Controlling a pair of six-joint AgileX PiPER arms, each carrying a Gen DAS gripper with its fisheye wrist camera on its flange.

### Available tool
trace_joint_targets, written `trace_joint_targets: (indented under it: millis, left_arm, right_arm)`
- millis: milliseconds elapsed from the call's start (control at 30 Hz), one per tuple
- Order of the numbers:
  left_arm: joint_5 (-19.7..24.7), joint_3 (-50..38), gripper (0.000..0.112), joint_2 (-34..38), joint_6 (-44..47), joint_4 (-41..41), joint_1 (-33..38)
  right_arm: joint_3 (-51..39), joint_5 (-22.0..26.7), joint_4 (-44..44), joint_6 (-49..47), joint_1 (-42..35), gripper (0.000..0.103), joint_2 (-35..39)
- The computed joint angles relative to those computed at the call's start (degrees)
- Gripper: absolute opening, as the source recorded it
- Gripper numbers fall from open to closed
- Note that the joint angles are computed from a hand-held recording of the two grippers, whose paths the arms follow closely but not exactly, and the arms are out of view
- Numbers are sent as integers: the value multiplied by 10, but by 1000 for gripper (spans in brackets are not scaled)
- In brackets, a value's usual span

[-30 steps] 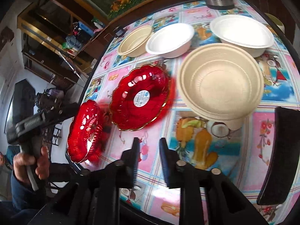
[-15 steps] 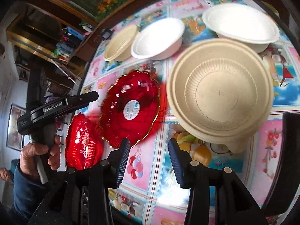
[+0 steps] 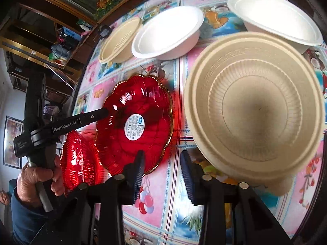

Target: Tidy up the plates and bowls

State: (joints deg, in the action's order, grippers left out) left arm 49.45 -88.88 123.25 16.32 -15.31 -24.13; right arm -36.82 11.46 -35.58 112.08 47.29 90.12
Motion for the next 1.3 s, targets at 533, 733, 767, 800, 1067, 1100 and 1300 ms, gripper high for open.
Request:
trace_joint_targets:
  millis: [533, 733, 767, 800, 1067, 1100, 1300]
  left_arm:
    - [-51, 101, 18, -96, 35, -32, 6]
    - [-57, 139, 18, -141, 55, -51, 24]
    - [-58, 140, 18, -145, 55, -52, 25]
    - [-60, 148, 18, -154, 60, -57, 30]
    - [-59, 212, 18, -226, 109, -90, 98]
    - [-57, 221, 18, -234, 117, -95, 111]
    - [-50, 272, 18, -276, 180, -131, 199]
  right_arm:
    - [-32, 61, 21, -59, 20, 10, -6]
    - [-42, 88, 6, -53, 40, 10, -25]
    - [-45, 94, 5, -53, 44, 10, -28]
    - [-50, 101, 6, -56, 48, 10, -31]
    - [-112, 135, 17, -95, 73, 10, -17]
    - [-124, 137, 22, -105, 75, 10, -11]
    - [-213, 154, 67, -189, 92, 10, 38]
